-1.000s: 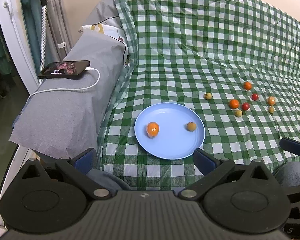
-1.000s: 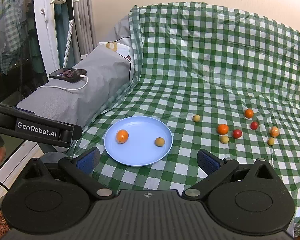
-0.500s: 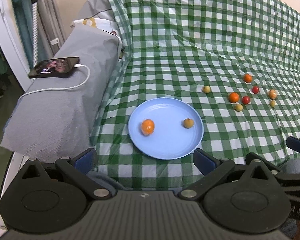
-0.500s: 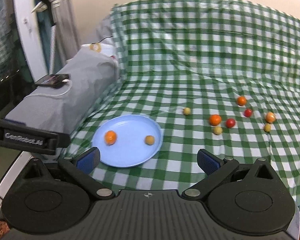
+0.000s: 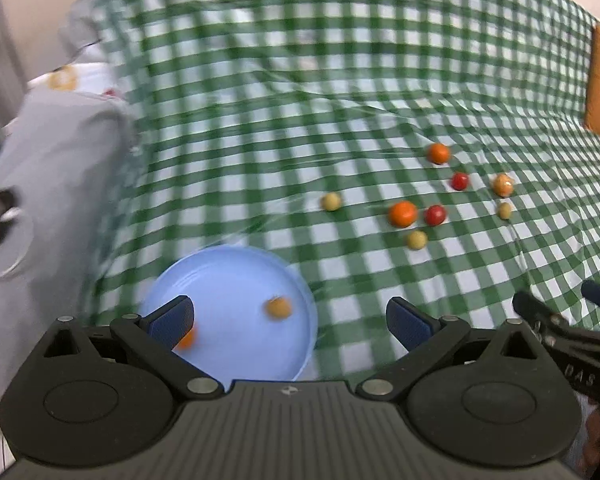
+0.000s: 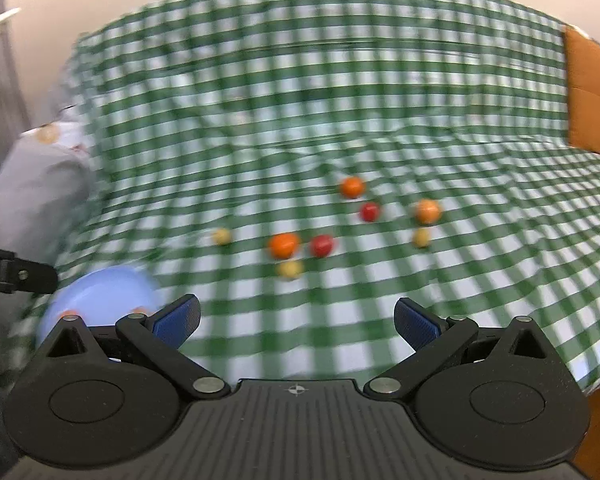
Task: Organize fruits
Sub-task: 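Grasp another tangerine with the left tool while the right tool grasps a yellow fruit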
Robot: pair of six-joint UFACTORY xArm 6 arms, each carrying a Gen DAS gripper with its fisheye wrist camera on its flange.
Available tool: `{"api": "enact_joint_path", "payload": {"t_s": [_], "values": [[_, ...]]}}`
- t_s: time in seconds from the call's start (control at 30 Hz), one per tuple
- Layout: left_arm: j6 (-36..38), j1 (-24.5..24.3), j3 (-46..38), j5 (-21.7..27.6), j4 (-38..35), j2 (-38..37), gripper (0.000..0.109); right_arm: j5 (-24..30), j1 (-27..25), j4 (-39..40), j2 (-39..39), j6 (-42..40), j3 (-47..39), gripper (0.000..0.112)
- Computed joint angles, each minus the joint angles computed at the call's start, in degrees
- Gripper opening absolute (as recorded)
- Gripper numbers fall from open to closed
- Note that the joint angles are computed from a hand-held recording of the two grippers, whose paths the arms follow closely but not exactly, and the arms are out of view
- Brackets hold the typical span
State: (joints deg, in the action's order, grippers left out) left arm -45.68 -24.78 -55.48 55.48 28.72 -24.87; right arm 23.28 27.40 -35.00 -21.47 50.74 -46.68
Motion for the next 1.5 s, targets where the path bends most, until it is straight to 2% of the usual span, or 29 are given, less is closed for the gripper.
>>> {"api": "enact_joint_path", "payload": {"t_s": [0.13, 0.3, 0.53, 0.67, 0.8, 0.9, 0.97, 1.0, 1.03, 1.07, 1.1, 1.17, 1.33, 1.43, 1.5], "values": [[4.5, 1.8, -5.7, -6.6, -1.7, 11.1, 0.102, -3.9, -6.9, -6.2, 7.3, 4.5, -3.4, 0.101], [10.4, 3.6, -16.6, -11.3, -3.6, 27.1, 0.102, -4.9, -13.1, -10.6, 19.1, 10.5, -11.1, 0.101], [19.9, 6.0, -30.5, -12.4, -9.6, 44.3, 0.102, -3.5, -16.5, -14.3, 33.9, 17.0, -21.6, 0.101], [22.6, 6.7, -35.5, -10.6, -11.7, 49.9, 0.102, -3.0, -17.4, -19.4, 39.3, 21.9, -26.2, 0.101], [26.1, 7.2, -39.0, -10.2, -14.6, 53.5, 0.102, -3.6, -18.3, -20.0, 43.3, 22.7, -29.4, 0.100], [26.1, 7.2, -40.4, -9.9, -14.4, 54.8, 0.102, -3.5, -18.1, -26.9, 43.5, 25.7, -29.4, 0.096], [26.2, 7.1, -41.3, -10.1, -14.2, 55.4, 0.100, -4.5, -18.3, -29.8, 43.3, 28.0, -29.1, 0.085], [26.7, 7.1, -41.1, -10.7, -14.7, 55.4, 0.088, -4.8, -18.4, -30.6, 43.2, 28.5, -29.1, 0.074], [28.6, 7.0, -40.6, -10.9, -16.3, 54.7, 0.077, -5.7, -18.6, -31.7, 42.9, 29.1, -28.8, 0.054], [31.3, 7.1, -41.0, -10.8, -19.2, 54.8, 0.048, -7.2, -18.9, -32.4, 42.6, 29.2, -28.4, 0.035], [32.7, 7.1, -40.9, -11.0, -21.2, 54.5, 0.039, -8.7, -19.1, -32.6, 42.4, 28.8, -28.0, 0.028], [32.4, 6.7, -39.6, -11.9, -20.4, 53.2, 0.039, -8.6, -19.0, -34.7, 42.1, 30.3, -27.9, 0.028], [28.8, 6.2, -32.3, -14.7, -17.3, 46.1, 0.039, -6.6, -19.0, -44.8, 39.0, 41.5, -26.4, 0.028], [25.5, 5.8, -24.9, -15.9, -16.1, 38.2, 0.039, -7.2, -19.0, -41.8, 35.3, 39.8, -23.6, 0.028], [22.7, 5.3, -20.0, -15.1, -15.0, 32.4, 0.039, -9.0, -18.8, -39.7, 31.7, 37.8, -20.9, 0.028]]}}
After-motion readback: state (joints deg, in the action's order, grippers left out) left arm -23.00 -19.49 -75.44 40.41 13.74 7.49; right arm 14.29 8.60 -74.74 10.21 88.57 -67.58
